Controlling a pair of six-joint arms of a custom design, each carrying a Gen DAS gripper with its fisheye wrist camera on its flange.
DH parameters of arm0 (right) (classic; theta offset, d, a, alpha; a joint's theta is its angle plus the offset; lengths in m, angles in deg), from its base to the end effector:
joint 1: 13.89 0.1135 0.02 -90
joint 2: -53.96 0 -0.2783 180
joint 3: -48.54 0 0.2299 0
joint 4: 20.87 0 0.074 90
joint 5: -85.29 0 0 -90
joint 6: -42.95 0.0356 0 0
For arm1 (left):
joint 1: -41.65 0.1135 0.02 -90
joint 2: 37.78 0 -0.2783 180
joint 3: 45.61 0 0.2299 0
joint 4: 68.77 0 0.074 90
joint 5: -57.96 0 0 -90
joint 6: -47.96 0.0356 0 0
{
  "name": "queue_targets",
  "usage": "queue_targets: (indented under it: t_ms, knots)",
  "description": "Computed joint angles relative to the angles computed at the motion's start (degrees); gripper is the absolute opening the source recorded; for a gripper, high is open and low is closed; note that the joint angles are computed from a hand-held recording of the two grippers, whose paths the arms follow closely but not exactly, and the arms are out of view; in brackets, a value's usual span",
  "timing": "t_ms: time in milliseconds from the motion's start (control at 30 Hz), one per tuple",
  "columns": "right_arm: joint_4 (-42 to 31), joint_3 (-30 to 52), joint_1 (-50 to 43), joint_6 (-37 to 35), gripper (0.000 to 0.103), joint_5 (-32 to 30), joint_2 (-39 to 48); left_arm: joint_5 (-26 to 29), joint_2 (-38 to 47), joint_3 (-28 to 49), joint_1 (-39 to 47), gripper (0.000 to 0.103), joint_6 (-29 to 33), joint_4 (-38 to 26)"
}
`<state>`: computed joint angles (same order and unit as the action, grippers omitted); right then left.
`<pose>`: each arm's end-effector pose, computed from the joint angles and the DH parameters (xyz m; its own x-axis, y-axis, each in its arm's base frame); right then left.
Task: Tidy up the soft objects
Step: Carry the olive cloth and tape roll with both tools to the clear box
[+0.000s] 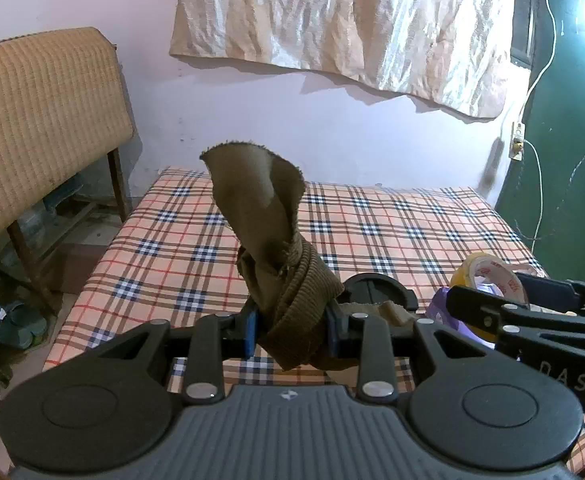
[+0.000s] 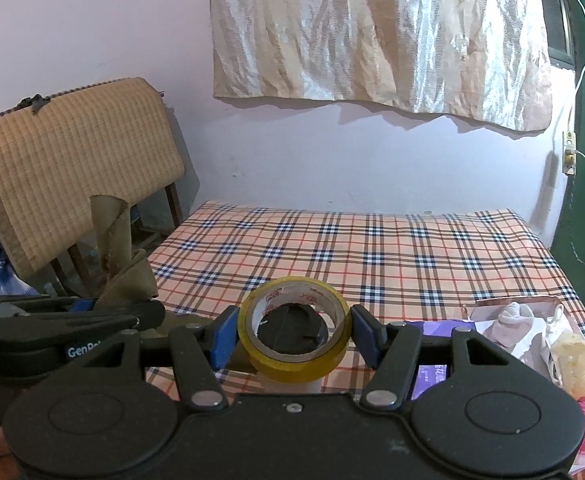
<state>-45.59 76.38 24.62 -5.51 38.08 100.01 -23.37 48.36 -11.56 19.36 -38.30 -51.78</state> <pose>0.1078 0.0549 0.1738 -0.4438 0.2687 -0.8549 0.3027 0.9428 0.1392 0.2125 -0.0929 0.1470 -0.4990 0.2742 -0.8221 0.5227 0.8518 -0.0331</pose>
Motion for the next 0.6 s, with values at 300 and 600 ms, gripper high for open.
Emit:
queue_targets:
  t_ms: [300, 600]
  knots:
    - [-1.76, -1.21, -2.93, -1.38, 0.071, -1.87, -4.11, -1.77, 0.72, -0.03, -3.04, 0.033, -1.01, 0.62]
    - [-3.96, -1.75, -4.36, -1.46, 0.071, -2.38, -6.93, -3.0, 1.55, -0.14, -5.75, 0.033, -1.94, 1.36]
